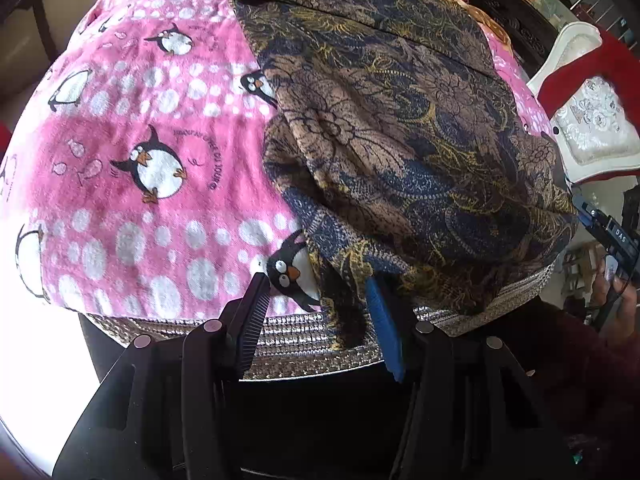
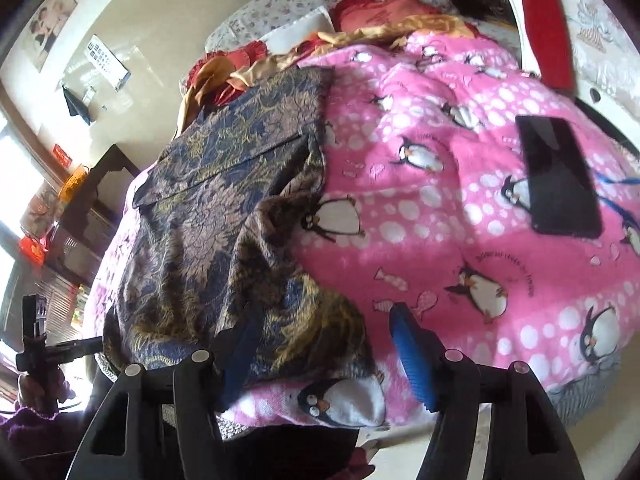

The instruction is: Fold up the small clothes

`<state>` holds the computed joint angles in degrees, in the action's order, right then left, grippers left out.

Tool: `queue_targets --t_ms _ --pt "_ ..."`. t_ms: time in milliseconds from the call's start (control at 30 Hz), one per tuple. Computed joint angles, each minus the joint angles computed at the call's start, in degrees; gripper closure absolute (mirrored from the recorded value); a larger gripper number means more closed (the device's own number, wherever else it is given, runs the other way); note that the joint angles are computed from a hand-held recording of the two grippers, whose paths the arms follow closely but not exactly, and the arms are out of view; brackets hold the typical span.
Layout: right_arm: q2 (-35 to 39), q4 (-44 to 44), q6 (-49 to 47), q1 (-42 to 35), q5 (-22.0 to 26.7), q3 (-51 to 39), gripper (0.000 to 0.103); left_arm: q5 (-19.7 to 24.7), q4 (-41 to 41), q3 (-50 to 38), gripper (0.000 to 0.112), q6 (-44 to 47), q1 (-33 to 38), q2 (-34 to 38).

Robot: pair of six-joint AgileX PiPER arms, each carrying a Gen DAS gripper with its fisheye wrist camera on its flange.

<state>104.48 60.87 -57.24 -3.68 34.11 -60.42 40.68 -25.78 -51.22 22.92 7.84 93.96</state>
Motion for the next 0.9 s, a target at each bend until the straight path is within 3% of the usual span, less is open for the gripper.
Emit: queue_targets --t_ms 300,900 --pt "3.37 -1.03 2.17 0.83 1.54 -3.37 0.04 -1.65 6.63 -1.07 0.062 -4.47 -4.52 2.03" --pt "6.05 -2.07 3.29 2.54 1.21 -4.74 0.04 -2.94 7.24 -0.7 0.062 -5.33 -5.7 2.48"
